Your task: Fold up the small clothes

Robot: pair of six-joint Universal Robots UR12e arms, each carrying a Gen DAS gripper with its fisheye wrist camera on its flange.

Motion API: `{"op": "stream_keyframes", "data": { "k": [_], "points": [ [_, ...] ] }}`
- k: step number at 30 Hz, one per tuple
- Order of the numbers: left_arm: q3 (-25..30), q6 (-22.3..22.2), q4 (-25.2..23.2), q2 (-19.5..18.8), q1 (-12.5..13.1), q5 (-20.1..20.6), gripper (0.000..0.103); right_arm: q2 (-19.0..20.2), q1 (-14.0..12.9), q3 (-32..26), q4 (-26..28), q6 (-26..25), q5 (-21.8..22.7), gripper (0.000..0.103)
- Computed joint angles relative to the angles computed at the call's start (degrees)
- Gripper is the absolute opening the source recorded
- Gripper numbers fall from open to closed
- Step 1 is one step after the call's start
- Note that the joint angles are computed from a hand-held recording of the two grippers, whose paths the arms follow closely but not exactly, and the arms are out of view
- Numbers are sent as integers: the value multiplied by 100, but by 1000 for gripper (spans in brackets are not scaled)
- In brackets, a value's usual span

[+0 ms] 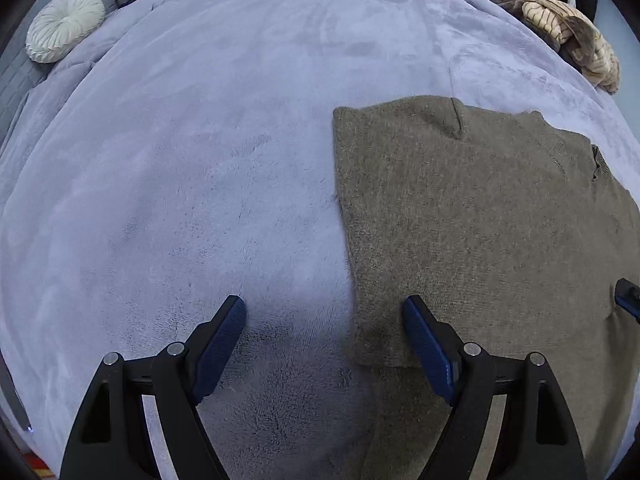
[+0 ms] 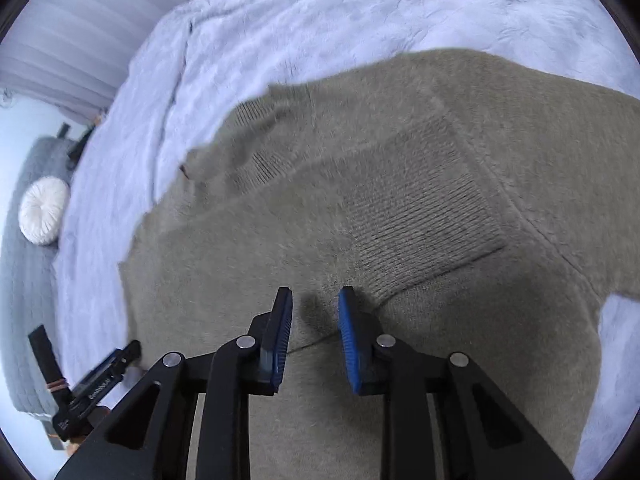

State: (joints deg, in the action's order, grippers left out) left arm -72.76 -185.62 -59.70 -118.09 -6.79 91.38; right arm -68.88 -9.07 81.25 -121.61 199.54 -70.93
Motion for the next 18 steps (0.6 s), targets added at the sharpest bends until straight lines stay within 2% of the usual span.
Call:
{"op": "stream_keyframes", "data": {
  "k": [1, 4, 8, 16, 18],
  "points": [
    [-33, -54, 32, 18, 17, -53, 83, 36, 10, -29, 140, -76, -33, 24],
    [-9, -103, -76, 26, 54, -144, 83, -11, -23, 61, 108, -140, 6, 22],
    [66, 58, -175, 20, 19, 23, 83, -121, -63, 144, 248, -132, -80, 22],
    [313, 31, -506, -35, -59, 41, 83, -442, -234, 446, 250, -51, 205, 26],
    [360, 77, -558, -43, -84, 38, 83, -497, -267, 487, 302, -40, 288, 33]
  ]
}}
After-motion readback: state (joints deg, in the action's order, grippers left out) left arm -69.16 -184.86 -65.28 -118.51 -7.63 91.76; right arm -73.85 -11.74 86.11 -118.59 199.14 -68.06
